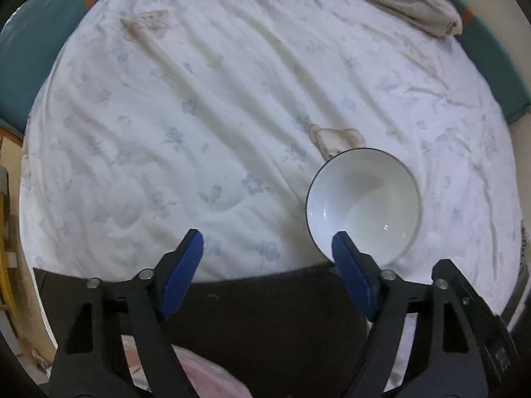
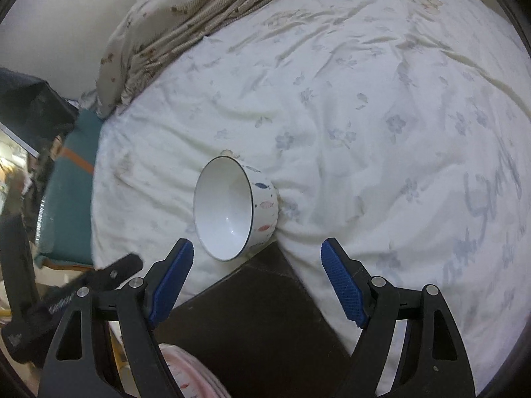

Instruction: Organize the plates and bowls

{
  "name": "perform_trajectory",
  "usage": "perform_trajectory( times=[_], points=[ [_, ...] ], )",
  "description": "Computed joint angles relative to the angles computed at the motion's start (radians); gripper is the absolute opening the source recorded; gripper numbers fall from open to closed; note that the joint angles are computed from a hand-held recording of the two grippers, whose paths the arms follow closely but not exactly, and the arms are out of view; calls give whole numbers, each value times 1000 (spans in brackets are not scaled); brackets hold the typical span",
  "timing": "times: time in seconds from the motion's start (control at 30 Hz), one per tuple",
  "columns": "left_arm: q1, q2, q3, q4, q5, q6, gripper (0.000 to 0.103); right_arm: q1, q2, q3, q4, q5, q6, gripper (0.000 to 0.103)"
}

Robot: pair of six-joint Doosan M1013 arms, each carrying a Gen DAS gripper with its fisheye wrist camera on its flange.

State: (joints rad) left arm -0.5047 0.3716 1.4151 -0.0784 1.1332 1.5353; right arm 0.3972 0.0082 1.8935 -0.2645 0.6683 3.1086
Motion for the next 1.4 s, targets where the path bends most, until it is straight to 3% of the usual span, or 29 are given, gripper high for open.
perform_trajectory(
  times=[0.1, 0.27, 0.43, 0.6, 0.77, 0.9, 1.07, 1.2, 1.4],
  points=[
    [-17, 26, -9, 38, -7, -12, 71, -26, 21, -10, 65, -10, -85, 69],
    [-36, 49, -16, 72, -27, -2, 70, -56, 69, -43, 140, 43, -244, 58],
    [-51, 62, -22, 76, -36, 24, 69, -81, 74, -17, 196, 50, -252, 43],
    [-53, 88, -40, 29, -5, 63, 39, -108, 53, 27, 254, 5, -251, 40],
    [-77, 85, -21, 47, -10, 108, 27, -107, 57, 28, 282, -31, -293, 29],
    [-94, 72, 1, 118, -46, 80, 10, -104, 61, 25, 278, -34, -286, 27],
    [-96, 60, 7, 122, -47, 107, 8, -112, 60, 28, 326, -56, -337, 10],
    [-94, 43, 11, 131, -40, 91, 8, -100, 59, 14, 271, -31, -311, 9],
    [-91, 18, 16, 128, -21, 84, 9, -96, 37, 16, 271, -58, -325, 10]
  ],
)
